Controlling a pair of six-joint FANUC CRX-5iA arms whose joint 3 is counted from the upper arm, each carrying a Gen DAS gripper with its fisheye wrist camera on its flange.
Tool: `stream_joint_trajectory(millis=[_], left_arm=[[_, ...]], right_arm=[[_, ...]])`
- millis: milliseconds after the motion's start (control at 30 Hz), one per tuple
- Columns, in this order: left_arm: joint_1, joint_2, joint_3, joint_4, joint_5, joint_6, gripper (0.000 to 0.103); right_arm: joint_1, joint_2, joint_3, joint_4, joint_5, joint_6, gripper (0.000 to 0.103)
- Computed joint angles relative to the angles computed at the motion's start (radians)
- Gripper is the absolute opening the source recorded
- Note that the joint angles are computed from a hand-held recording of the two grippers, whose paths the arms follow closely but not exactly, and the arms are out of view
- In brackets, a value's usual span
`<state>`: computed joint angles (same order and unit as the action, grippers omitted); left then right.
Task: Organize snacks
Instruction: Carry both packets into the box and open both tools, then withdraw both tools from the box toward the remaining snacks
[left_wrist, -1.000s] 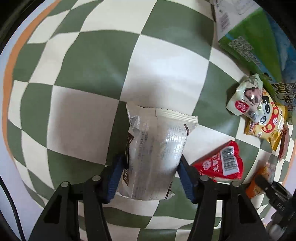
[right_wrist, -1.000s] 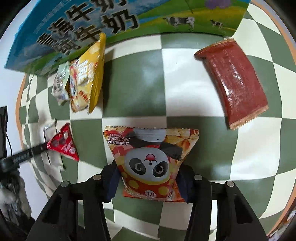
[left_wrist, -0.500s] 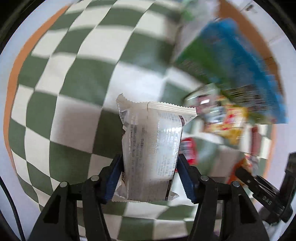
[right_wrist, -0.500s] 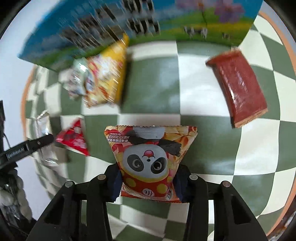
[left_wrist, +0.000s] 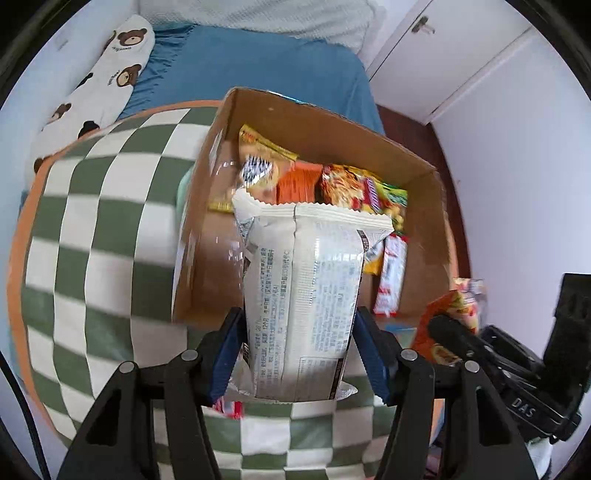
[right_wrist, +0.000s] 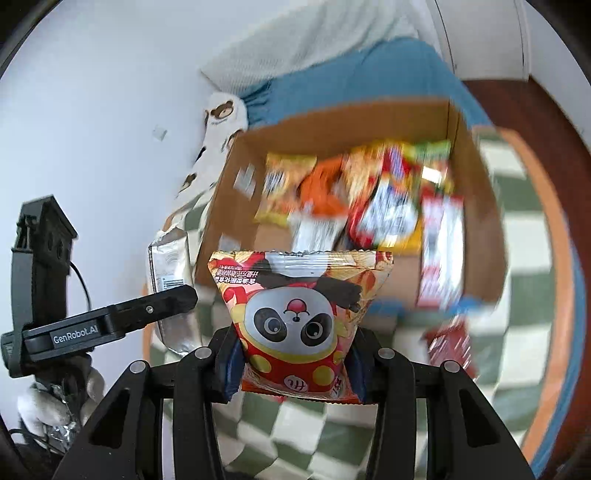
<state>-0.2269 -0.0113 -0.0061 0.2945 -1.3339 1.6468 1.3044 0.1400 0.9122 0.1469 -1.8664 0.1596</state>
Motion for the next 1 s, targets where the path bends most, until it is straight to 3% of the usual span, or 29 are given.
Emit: stream_joint_trajectory(millis=[167, 367, 500, 567, 600, 633, 700, 833, 1000], left_arm=[[-0.025, 0.180, 0.147, -0.094, -0.082, 0.033, 0.057], [-0.049, 0.265, 0.215, -0.177, -0.125, 0.065, 0.058], [-0.050, 0.303, 0.226, -0.165, -0.152, 0.064, 0.060], [-0.051, 0.312, 0.225, -0.167, -0.154, 0.071, 0.065], [-0.048, 0.310, 0.215, -0.156, -0.142, 0.066, 0.072], [-0.048, 0.305, 0.207, -0.154, -0.132, 0.065, 0.078], [-0.059, 0.297, 0.207, -0.176, -0.120, 0.066, 0.089], [-0.070, 0.285, 0.193, -0.191, -0.104, 0.064, 0.097], [-0.084, 0.254, 0.159, -0.208, -0.067, 0.070, 0.097]], right_arm=[[-0.131, 0.016, -0.027, -0.091, -0.032, 0.074, 0.048], [-0.207, -0.030, -0.164, -0.180, 0.027, 0.058, 0.048], [-0.222, -0.053, -0.229, -0.209, 0.066, 0.059, 0.048], [-0.245, -0.052, -0.242, -0.261, 0.052, 0.046, 0.056], [-0.258, -0.044, -0.239, -0.293, 0.030, 0.052, 0.079], [-0.264, -0.043, -0.249, -0.310, 0.028, 0.057, 0.092], [-0.264, -0.050, -0.271, -0.317, 0.028, 0.058, 0.092], [-0.258, -0.062, -0.297, -0.309, 0.022, 0.053, 0.092], [-0.225, -0.055, -0.287, -0.242, -0.030, 0.049, 0.096]])
